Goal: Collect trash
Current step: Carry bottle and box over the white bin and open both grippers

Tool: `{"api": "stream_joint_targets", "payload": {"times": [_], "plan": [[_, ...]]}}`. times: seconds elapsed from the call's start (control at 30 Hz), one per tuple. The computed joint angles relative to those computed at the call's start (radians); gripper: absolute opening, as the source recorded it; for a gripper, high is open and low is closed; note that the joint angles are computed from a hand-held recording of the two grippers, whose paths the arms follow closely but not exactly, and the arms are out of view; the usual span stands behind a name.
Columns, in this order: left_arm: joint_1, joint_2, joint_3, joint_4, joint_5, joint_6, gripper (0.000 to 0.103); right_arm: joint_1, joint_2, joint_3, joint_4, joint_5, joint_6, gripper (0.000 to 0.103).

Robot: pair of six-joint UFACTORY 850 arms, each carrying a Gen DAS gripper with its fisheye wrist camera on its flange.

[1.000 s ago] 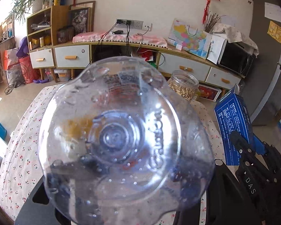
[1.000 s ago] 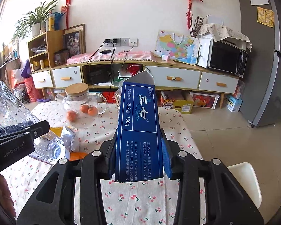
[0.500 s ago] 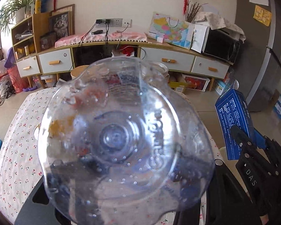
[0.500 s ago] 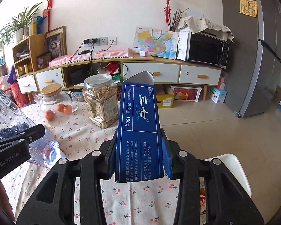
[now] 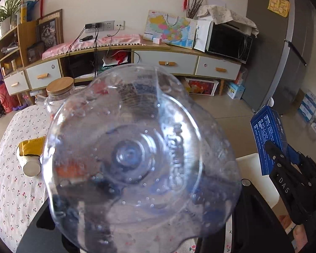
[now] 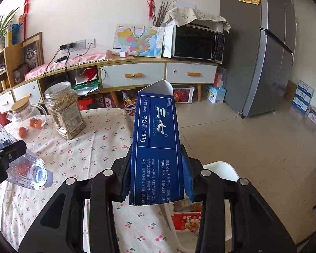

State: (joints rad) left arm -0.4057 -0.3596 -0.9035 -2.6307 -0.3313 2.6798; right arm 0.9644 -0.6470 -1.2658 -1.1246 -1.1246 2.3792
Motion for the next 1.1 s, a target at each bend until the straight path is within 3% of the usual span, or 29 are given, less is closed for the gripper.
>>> {"api": "stream_joint_targets", "payload": {"times": [0.3, 0.37, 0.43, 0.57, 0.77, 0.93, 1.1], "plan": [[-0.093, -0.021, -0.012, -0.048, 0.016, 0.046, 0.045, -0.045, 0.081, 0.148, 0.132, 0.067, 0.050, 0.042], [-0.110, -0.026, -0.019, -0.017, 0.021, 0.011, 0.045, -0.044, 0.100, 0.173, 0.153, 0.053, 0.076, 0.061], [-0.126, -0.031, -0.026, 0.026, 0.021, -0.034, 0.045, -0.038, 0.114, 0.193, 0.177, 0.016, 0.098, 0.072], [-0.167, -0.050, -0.047, 0.159, 0.017, -0.165, 0.045, -0.023, 0.150, 0.244, 0.245, -0.063, 0.154, 0.085], [-0.239, -0.090, -0.080, 0.340, 0.012, -0.325, 0.045, 0.000, 0.212, 0.332, 0.333, -0.130, 0.242, 0.093], [-0.293, -0.120, -0.099, 0.361, 0.009, -0.328, 0.045, 0.019, 0.261, 0.395, 0.376, -0.153, 0.316, 0.095], [-0.324, -0.165, -0.137, 0.570, -0.021, -0.523, 0.046, 0.030, 0.275, 0.419, 0.409, -0.171, 0.346, 0.095]]}}
